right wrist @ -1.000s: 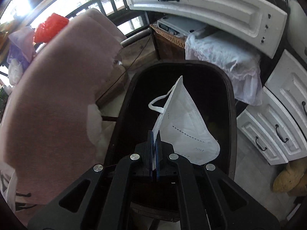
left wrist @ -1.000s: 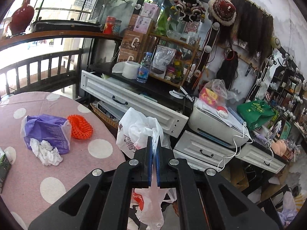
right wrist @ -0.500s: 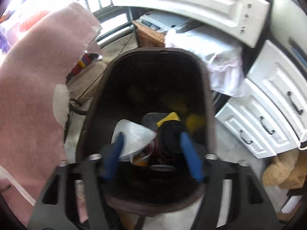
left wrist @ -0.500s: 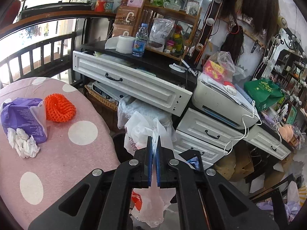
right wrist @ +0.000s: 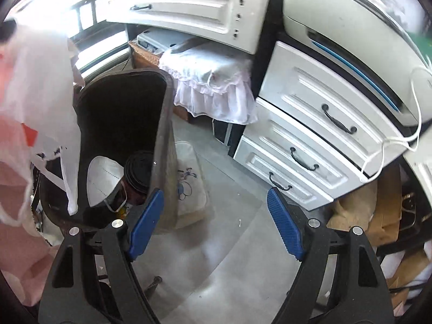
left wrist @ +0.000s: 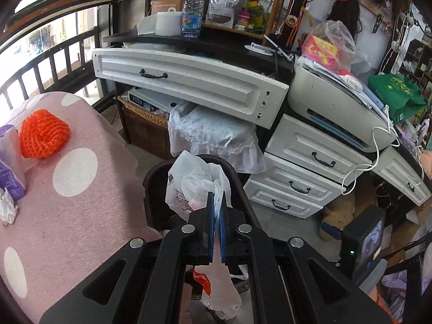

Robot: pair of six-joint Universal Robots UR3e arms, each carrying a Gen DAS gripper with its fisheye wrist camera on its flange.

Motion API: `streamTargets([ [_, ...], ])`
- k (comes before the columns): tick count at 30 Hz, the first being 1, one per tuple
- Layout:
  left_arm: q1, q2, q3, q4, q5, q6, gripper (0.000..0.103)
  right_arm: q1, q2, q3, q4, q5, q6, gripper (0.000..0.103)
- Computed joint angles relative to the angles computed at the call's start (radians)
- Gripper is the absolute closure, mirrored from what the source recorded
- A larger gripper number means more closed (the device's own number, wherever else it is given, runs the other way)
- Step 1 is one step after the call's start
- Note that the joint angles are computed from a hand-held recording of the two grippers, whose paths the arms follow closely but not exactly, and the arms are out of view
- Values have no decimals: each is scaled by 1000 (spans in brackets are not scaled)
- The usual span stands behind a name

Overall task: Collect trash
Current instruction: 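Open both grippers to drop the bag and mask into the bin, then grasp the green milk carton with the left gripper while the right gripper grasps the tissues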

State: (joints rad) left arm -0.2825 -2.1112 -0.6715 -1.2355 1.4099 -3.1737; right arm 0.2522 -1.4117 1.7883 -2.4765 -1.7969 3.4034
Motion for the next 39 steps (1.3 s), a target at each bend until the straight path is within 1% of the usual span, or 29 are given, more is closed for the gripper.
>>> streamTargets([
  [3, -20, -62, 72, -23, 33, -13, 99, -24, -73, 81, -28, 25, 11, 25],
  [6, -36, -127, 161, -57, 58, -23, 99, -43, -113, 127, -48, 60, 27, 25],
  [9, -50, -181, 241, -104, 80, -22, 95, -30, -138, 153, -60, 62, 34, 25],
  [10, -53, -195, 266, -119, 80, -25, 85, -24, -141, 155, -61, 57, 30, 25],
  [11, -51, -184, 249, -115, 75, -25, 63, -12, -140, 153, -64, 48, 29, 25],
  [12, -50, -156, 196, -80, 71, -27, 51, -2, -140, 151, -67, 40, 31, 25],
  [13, -48, -119, 128, -28, 66, -30, 34, 4, -143, 150, -68, 38, 35, 25],
  [14, -45, -83, 66, 19, 62, -29, 31, 9, -148, 151, -72, 41, 41, 25],
  [16, -44, -42, 21, 39, 54, -8, 31, 14, -156, 155, -80, 41, 55, 24],
  [18, -43, 3, -25, 58, 55, 9, 28, 17, -160, 153, -89, 46, 65, 24],
  [23, -8, 197, -278, 199, 28, 46, 11, 44, -146, 102, -79, 57, 92, 24],
  [25, 21, 276, -379, 245, 13, 55, 10, 59, -136, 71, -73, 69, 101, 24],
  [28, 77, 378, -495, 282, -19, 61, 7, 99, -119, 6, -56, 68, 116, 24],
  [32, 184, 512, -621, 284, -91, 93, 7, 170, -72, -121, -39, 55, 106, 24],
  [36, 310, 643, -711, 249, -130, 178, 6, 252, 12, -308, 10, 42, 74, 24],
  [39, 435, 716, -731, 175, -164, 259, 6, 307, 100, -477, 69, 52, 42, 24],
])
